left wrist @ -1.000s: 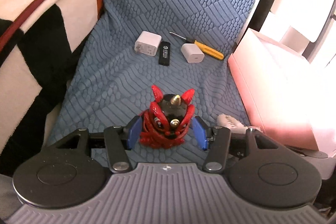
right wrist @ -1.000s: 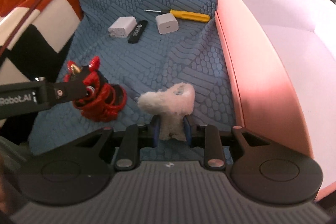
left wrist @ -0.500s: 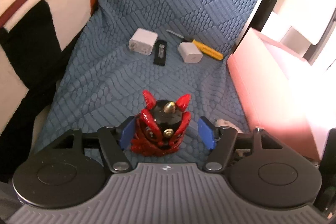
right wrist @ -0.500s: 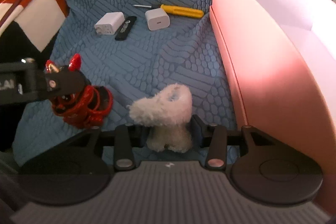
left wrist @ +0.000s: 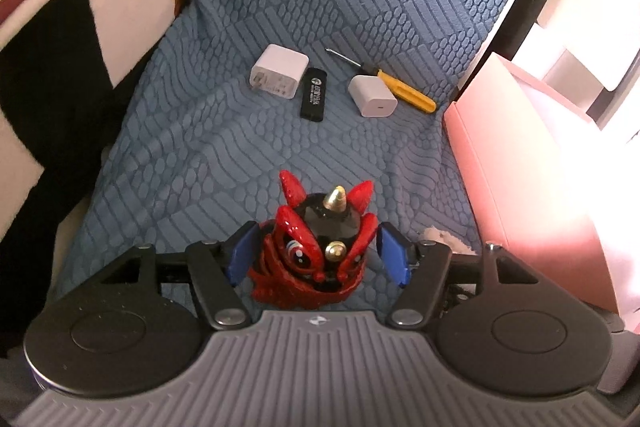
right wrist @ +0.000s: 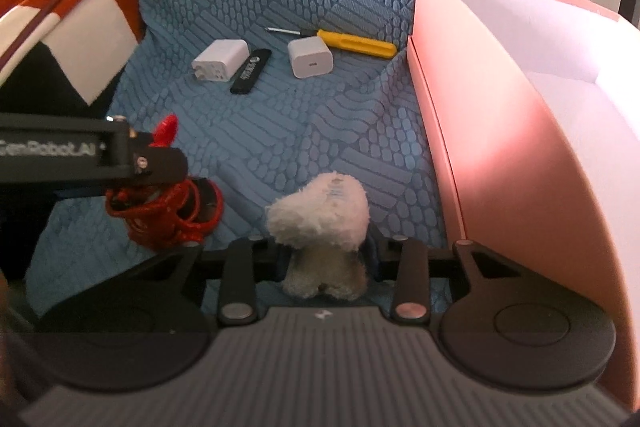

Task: Organize rigid objects
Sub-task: 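Lift the red figurine with the left tool while the right tool lifts the fluffy toy, then carry both held toys over the pink box and open both tools to drop them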

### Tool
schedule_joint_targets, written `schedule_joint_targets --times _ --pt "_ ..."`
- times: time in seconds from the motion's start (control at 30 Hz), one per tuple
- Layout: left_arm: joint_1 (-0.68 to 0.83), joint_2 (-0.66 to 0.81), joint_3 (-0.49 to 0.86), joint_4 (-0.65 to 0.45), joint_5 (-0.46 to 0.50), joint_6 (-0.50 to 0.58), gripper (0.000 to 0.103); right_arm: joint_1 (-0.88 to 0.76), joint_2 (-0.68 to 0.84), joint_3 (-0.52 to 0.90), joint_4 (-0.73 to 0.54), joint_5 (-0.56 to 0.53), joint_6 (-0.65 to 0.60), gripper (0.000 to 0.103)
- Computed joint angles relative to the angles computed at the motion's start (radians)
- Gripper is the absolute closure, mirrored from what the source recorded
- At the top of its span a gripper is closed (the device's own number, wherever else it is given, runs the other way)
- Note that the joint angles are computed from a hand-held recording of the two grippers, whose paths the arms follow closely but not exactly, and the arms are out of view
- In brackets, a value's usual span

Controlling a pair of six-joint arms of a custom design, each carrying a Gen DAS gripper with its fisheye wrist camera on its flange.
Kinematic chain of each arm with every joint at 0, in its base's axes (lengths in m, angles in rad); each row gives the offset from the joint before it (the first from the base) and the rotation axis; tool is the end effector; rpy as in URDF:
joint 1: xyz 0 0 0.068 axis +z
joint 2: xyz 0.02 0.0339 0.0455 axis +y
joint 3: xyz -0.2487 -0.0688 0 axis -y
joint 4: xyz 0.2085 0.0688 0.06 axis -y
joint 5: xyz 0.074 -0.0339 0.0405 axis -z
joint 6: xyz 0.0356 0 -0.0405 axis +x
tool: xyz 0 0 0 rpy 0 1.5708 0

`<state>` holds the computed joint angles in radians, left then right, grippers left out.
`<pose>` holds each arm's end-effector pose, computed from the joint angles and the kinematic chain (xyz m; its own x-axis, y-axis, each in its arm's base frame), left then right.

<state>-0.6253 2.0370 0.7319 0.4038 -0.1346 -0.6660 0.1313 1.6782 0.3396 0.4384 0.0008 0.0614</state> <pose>0.2560 -0.1789 0.0645 -0.8166 -0.1656 -0.5530 0.0102 0.9537 -0.3007 0.2192 0.0289 0.0858 -0.7832 -0.0415 -0.6203 -0.0825 0.9959 0.0375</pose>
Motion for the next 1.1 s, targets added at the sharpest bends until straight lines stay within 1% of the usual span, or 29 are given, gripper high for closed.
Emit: schedule_joint_targets --times 0.07,0.17,0.33,0.43,0.53,0.63,0.73,0.93,1.0,1.1 --pt "0.002 0.005 0.003 0.005 -0.001 0.020 0.036 0.007 -0.018 -0.001 -0.011 0.006 0.006 0.064" --pt "0.006 -0.004 -0.008 0.015 -0.005 0.021 0.036 0.014 -0.039 0.000 -0.031 0.008 0.017 0.064" --pt "0.021 -0.054 -0.073 0.080 0.019 0.001 0.036 0.010 -0.122 -0.001 -0.095 -0.002 0.010 0.064" --pt "0.025 -0.114 -0.129 0.114 0.028 -0.012 0.036 -0.011 -0.210 0.005 -0.167 -0.027 0.011 0.064" --pt "0.020 -0.191 -0.182 0.121 0.026 -0.028 0.036 -0.021 -0.342 0.008 -0.271 -0.049 0.006 0.064" --pt "0.001 -0.289 -0.219 0.083 0.001 -0.044 0.036 -0.035 -0.466 0.016 -0.371 -0.078 -0.010 0.064" --pt "-0.030 -0.390 -0.233 0.014 -0.033 -0.062 0.036 -0.046 -0.560 0.042 -0.466 -0.095 -0.027 0.064" --pt "-0.111 -0.600 -0.231 -0.167 -0.125 -0.092 0.036 -0.058 -0.718 0.100 -0.654 -0.125 -0.061 0.064" --pt "-0.132 -0.655 -0.222 -0.232 -0.155 -0.101 0.036 -0.073 -0.772 0.122 -0.726 -0.146 -0.070 0.064" --pt "-0.164 -0.731 -0.210 -0.324 -0.190 -0.123 0.036 -0.091 -0.823 0.149 -0.799 -0.165 -0.082 0.064"
